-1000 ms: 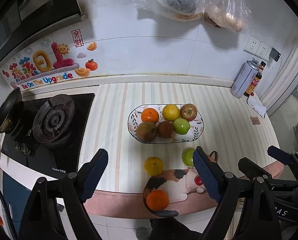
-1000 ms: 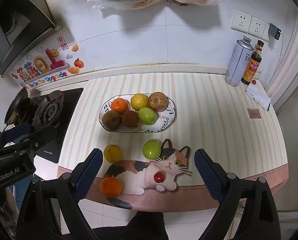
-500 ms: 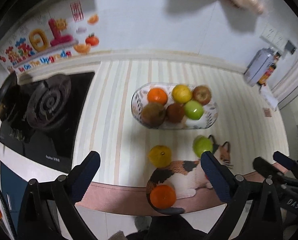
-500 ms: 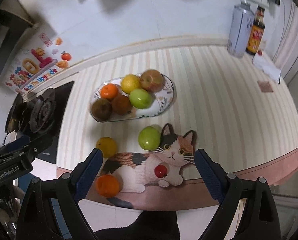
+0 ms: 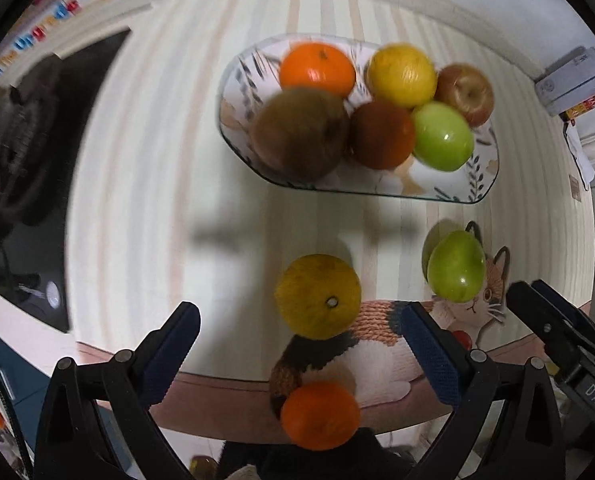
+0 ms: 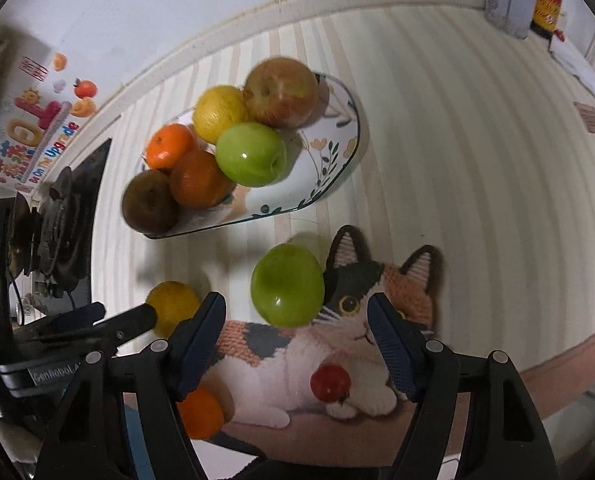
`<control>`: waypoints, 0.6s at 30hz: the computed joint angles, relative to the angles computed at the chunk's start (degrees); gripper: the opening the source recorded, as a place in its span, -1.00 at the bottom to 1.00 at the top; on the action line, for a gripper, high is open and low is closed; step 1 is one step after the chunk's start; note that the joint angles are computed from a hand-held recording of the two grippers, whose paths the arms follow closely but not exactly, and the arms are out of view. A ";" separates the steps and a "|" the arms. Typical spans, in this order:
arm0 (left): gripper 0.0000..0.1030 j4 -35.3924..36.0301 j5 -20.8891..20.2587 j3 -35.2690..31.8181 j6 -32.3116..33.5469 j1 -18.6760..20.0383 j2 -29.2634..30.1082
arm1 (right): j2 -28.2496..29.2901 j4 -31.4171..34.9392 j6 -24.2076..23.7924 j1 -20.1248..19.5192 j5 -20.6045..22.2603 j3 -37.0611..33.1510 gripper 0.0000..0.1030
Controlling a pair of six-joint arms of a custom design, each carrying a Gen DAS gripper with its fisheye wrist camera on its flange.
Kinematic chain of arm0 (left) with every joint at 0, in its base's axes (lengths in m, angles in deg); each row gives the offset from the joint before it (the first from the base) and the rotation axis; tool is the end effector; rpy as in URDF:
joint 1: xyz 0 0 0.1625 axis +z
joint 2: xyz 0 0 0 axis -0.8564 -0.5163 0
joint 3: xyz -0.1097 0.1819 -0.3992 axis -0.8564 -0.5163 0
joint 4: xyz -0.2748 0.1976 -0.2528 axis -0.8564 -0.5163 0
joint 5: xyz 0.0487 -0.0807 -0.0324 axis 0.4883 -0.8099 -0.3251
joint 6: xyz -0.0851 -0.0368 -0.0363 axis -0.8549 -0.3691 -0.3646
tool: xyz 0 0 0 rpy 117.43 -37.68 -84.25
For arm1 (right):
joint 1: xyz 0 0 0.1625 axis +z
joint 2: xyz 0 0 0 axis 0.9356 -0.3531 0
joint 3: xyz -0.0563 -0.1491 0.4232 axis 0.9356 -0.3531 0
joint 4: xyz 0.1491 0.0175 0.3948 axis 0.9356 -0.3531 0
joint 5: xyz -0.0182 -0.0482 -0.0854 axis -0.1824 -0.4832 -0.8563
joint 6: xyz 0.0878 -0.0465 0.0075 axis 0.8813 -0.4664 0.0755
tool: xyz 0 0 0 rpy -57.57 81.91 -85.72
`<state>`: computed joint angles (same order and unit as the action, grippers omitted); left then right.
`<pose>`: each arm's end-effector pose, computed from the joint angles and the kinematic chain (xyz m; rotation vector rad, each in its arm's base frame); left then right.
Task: Organize fruits
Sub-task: 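Grasp the yellow citrus with the left tool while the right tool grasps a green apple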
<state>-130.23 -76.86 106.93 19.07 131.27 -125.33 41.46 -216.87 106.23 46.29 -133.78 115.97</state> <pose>-0.0169 -0.6850 0.3247 0.2642 2.4723 0.0742 0.3775 -0.6124 -0.0442 -0.3330 -2.5689 0.4590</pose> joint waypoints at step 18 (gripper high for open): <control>0.12 1.24 -3.26 0.07 2.59 2.33 2.43 | 5.25 4.72 -0.90 -4.21 6.91 -6.50 0.13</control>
